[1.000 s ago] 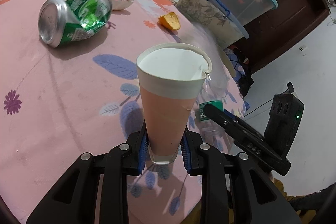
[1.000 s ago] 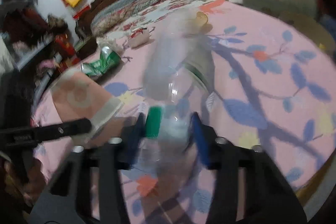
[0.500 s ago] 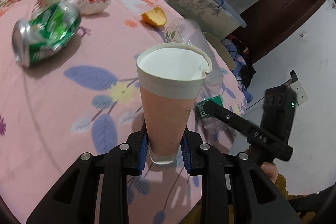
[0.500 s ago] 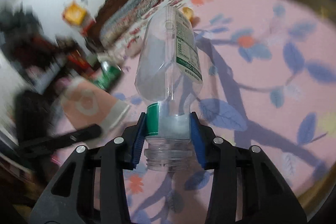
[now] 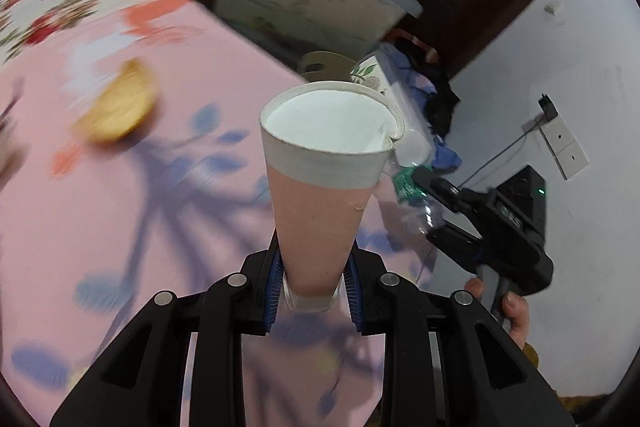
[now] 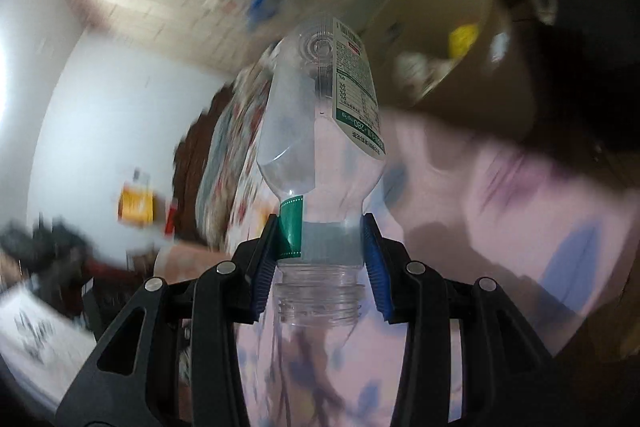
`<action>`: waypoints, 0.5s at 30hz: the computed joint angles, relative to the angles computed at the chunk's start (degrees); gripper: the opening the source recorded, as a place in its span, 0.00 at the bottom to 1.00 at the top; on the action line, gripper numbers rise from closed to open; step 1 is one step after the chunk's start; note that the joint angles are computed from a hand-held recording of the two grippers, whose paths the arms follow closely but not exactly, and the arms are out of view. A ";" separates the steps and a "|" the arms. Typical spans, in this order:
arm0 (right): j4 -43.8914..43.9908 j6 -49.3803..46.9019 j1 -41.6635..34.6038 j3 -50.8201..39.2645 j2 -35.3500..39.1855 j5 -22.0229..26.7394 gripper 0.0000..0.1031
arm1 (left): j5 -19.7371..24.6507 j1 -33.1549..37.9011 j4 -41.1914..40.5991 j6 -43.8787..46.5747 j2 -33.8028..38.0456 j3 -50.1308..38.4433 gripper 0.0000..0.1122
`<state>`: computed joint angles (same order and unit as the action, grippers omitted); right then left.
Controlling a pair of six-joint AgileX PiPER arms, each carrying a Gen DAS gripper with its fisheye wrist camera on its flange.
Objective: Collect trash
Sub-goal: 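Carry the cup and bottle over the beige bin and open both tools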
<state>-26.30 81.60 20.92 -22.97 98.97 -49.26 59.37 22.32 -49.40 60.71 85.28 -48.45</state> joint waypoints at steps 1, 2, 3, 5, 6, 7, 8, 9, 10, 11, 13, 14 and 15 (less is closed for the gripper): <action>-3.38 3.47 -3.47 -1.61 1.16 0.33 0.42 | -1.25 -3.39 0.10 -2.25 1.21 -1.77 0.23; -6.24 6.39 -6.21 -3.33 2.28 0.73 0.43 | -2.68 -7.39 0.41 -5.00 2.86 -4.20 0.23; -9.43 9.62 -9.05 -6.02 3.88 1.64 0.44 | -4.19 -11.24 0.98 -7.68 4.58 -6.75 0.23; -14.81 13.98 -11.85 -11.57 6.03 5.43 0.78 | -6.98 -17.74 3.18 -12.67 7.88 -11.68 0.23; -15.58 14.98 -12.82 -12.63 6.27 6.92 0.82 | -7.72 -19.86 4.08 -14.60 9.00 -13.42 0.23; -14.06 13.92 -13.30 -11.83 5.99 6.13 0.82 | -8.32 -22.36 5.33 -17.07 11.04 -16.34 0.24; -11.98 11.28 -13.90 -10.27 5.22 4.45 0.81 | -8.65 -24.09 6.26 -18.88 12.71 -18.70 0.24; -10.28 8.86 -14.18 -8.82 4.26 3.56 0.81 | -8.94 -25.32 6.97 -20.17 14.10 -20.55 0.24; -6.29 4.46 -13.96 -5.49 2.07 1.86 0.81 | -9.22 -26.45 7.73 -21.55 15.38 -22.34 0.24; -4.59 2.09 -14.74 -3.64 1.08 0.73 0.81 | -9.36 -27.61 8.72 -23.17 17.35 -25.03 0.24; 2.00 -4.13 -13.79 1.24 -1.38 -1.63 0.81 | -9.39 -29.54 10.57 -26.42 21.26 -30.25 0.24; 3.08 -5.43 -13.96 2.45 -1.78 -2.42 0.81 | -9.31 -30.55 11.87 -28.53 23.72 -33.43 0.25; 4.71 -7.00 -13.72 4.07 -2.13 -3.48 0.81 | -9.42 -31.60 13.18 -30.64 26.07 -36.46 0.25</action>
<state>-21.59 74.60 7.20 -18.90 96.84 -52.74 49.95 -9.28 -36.22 30.08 111.35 -84.91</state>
